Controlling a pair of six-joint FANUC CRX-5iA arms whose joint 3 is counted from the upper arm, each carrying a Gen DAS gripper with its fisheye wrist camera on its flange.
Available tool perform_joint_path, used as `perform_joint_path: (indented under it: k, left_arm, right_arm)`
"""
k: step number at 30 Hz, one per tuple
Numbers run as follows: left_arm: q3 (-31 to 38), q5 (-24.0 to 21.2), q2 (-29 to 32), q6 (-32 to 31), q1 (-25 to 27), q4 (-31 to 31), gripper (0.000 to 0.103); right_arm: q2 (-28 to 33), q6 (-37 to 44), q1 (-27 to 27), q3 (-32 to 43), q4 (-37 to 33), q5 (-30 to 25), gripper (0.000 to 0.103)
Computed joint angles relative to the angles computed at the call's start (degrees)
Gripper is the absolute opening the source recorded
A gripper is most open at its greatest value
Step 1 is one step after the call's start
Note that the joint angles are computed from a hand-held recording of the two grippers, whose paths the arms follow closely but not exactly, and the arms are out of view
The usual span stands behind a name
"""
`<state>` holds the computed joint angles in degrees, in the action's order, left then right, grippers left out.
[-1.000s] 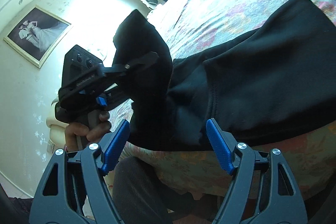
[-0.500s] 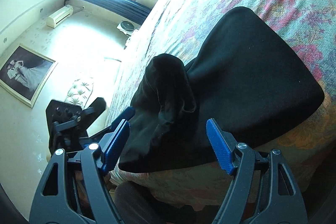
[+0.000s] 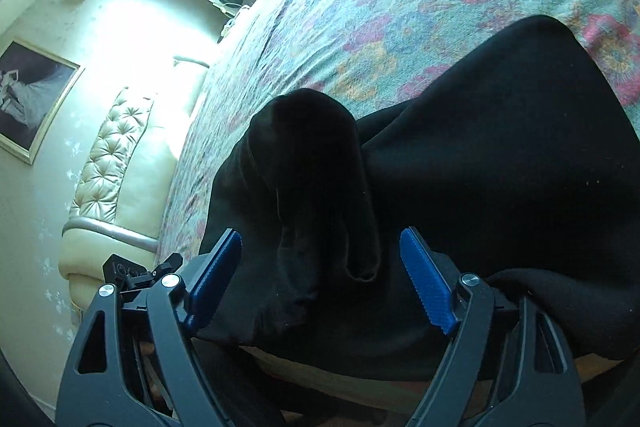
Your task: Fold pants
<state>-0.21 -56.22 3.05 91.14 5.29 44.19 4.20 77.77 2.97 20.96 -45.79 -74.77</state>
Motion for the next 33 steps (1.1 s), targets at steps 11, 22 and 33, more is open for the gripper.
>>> perform_joint_path:
  k: [11, 22, 33]
  left_arm:
    - [0.2, -2.2, 1.5, 0.7, -1.7, 1.1, 0.082]
    - [0.3, -0.8, 2.3, 1.5, -3.3, 1.2, 0.084]
    - [-2.6, -0.7, 1.2, -1.4, -1.9, 4.3, 0.087]
  right_arm:
    - [-5.7, -2.0, -3.1, -2.6, -1.2, 4.0, 0.086]
    - [0.3, -1.4, -5.3, 2.8, -3.0, 0.0, 0.086]
    - [8.6, 1.9, 3.4, 12.1, 2.9, -11.8, 0.031]
